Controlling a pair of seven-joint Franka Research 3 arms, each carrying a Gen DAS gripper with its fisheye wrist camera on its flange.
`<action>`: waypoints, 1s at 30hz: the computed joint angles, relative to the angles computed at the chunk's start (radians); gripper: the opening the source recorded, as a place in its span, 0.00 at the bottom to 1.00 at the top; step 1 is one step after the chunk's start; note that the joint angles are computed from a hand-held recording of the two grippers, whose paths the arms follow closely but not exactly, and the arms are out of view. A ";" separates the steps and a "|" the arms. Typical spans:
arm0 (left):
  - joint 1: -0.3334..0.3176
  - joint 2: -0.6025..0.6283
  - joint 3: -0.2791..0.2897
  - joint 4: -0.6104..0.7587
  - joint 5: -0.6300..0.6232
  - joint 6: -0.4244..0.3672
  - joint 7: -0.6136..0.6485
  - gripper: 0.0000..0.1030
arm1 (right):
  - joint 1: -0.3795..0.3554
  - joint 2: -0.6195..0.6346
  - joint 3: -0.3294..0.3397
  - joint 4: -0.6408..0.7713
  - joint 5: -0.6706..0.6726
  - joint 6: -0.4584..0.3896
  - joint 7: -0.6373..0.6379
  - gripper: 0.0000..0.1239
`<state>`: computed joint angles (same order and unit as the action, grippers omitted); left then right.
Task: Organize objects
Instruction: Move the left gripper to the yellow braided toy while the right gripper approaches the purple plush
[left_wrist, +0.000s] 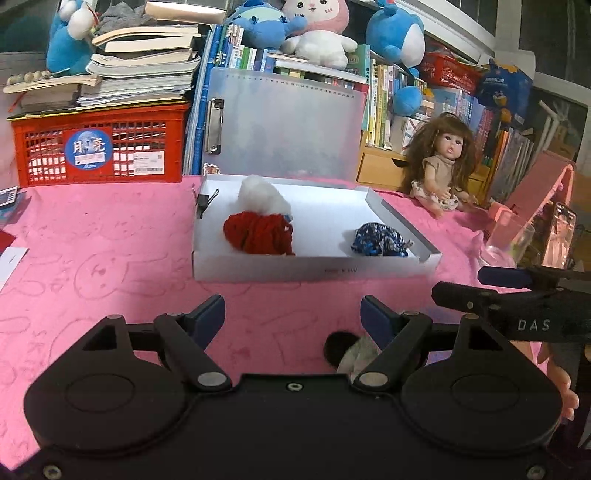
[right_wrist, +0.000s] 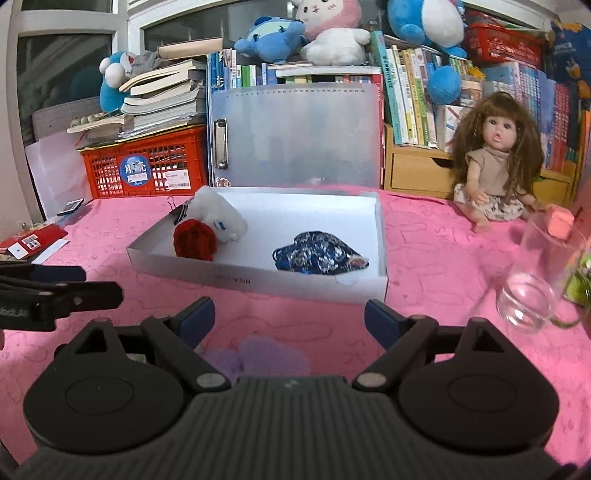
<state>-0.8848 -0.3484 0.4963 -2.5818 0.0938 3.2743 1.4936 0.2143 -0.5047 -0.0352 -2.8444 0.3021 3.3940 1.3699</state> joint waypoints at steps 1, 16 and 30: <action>0.028 -0.011 -0.025 -0.016 0.005 0.003 -0.002 0.77 | -0.007 -0.007 0.009 -0.010 0.005 0.002 0.004 0.75; 0.129 -0.145 -0.118 -0.180 0.084 -0.015 0.004 0.79 | -0.187 -0.071 0.244 -0.090 0.040 -0.023 -0.004 0.75; 0.082 -0.166 -0.101 -0.208 0.019 -0.031 0.062 0.65 | -0.128 -0.062 0.194 -0.104 0.020 -0.023 0.008 0.76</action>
<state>-0.8029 -0.5141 0.3957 -2.7901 0.1124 3.2431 1.5552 0.0864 -0.5671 0.1592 -2.9489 0.3223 3.3709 1.3775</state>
